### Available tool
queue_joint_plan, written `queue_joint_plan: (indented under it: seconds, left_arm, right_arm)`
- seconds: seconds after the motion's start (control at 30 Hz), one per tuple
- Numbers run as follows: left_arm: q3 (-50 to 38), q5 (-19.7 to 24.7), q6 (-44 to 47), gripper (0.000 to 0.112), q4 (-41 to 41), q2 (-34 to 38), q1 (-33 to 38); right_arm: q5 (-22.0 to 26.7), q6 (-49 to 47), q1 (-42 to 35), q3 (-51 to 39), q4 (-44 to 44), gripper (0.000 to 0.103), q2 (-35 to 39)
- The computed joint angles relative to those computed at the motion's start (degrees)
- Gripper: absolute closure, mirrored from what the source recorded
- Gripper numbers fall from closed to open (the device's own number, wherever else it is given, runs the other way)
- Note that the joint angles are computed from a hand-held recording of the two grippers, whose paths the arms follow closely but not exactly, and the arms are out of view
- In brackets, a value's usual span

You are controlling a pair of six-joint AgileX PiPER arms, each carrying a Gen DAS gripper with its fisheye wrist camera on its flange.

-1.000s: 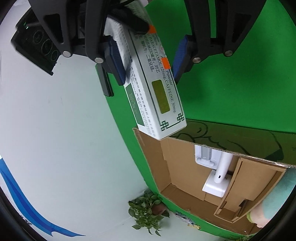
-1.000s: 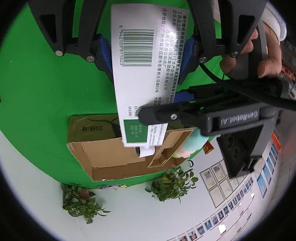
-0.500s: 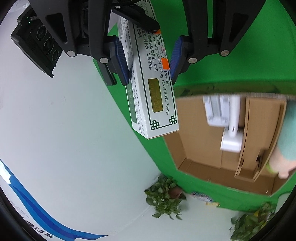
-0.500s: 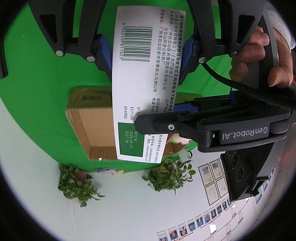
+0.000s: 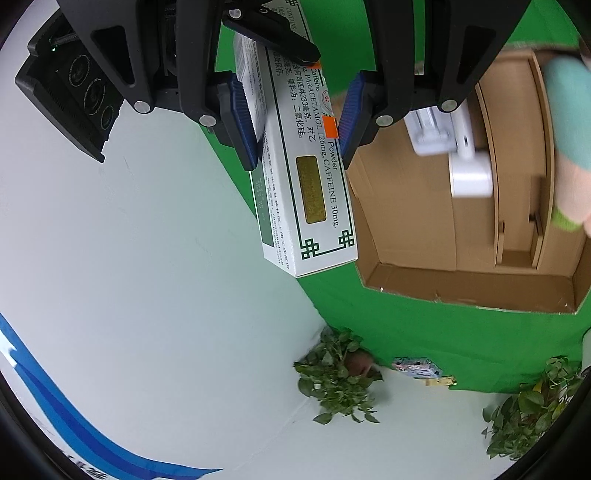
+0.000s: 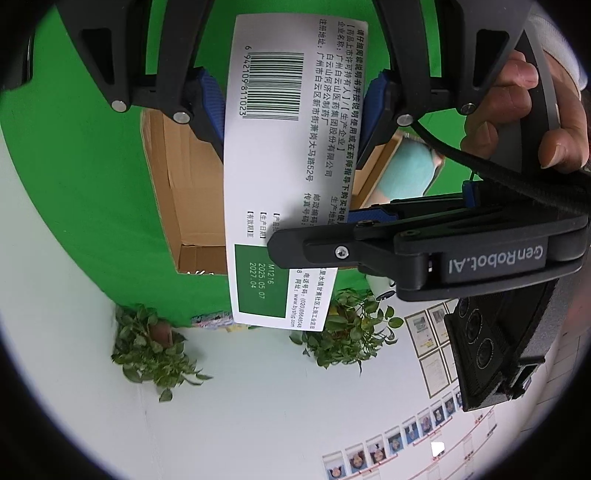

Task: Organize objects
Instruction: 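Lift the medicine box and carry it over the large box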

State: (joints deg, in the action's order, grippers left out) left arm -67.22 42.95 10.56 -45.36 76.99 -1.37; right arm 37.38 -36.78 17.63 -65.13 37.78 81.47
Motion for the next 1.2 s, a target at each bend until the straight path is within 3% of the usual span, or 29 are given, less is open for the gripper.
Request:
queue_joint_plan:
  seconds: [0.27, 0.77, 1.03, 1.2]
  left_arm:
    - [-11.73, 3.58, 0.08, 0.073, -0.01, 13.37, 3.42]
    - [-16.06, 2.70, 9.36, 0.073, -7.45, 33.85, 5.72]
    - [-20.85, 2.59, 5.09, 0.068, -2.51, 40.81, 4.14]
    - [-21.25, 2.45, 4.14, 0.065, -0.17, 41.22, 3.44]
  right_arm:
    - [7.71, 6.50, -0.47, -15.45, -3.95, 0.043, 13.33]
    - [6.85, 3.97, -1.49, -21.45, -2.74, 0.043, 29.44]
    - [6.67, 8.18, -1.27, -23.46, -6.16, 0.043, 34.02]
    - [7.07, 10.84, -0.96, -24.01, -8.03, 0.043, 34.99]
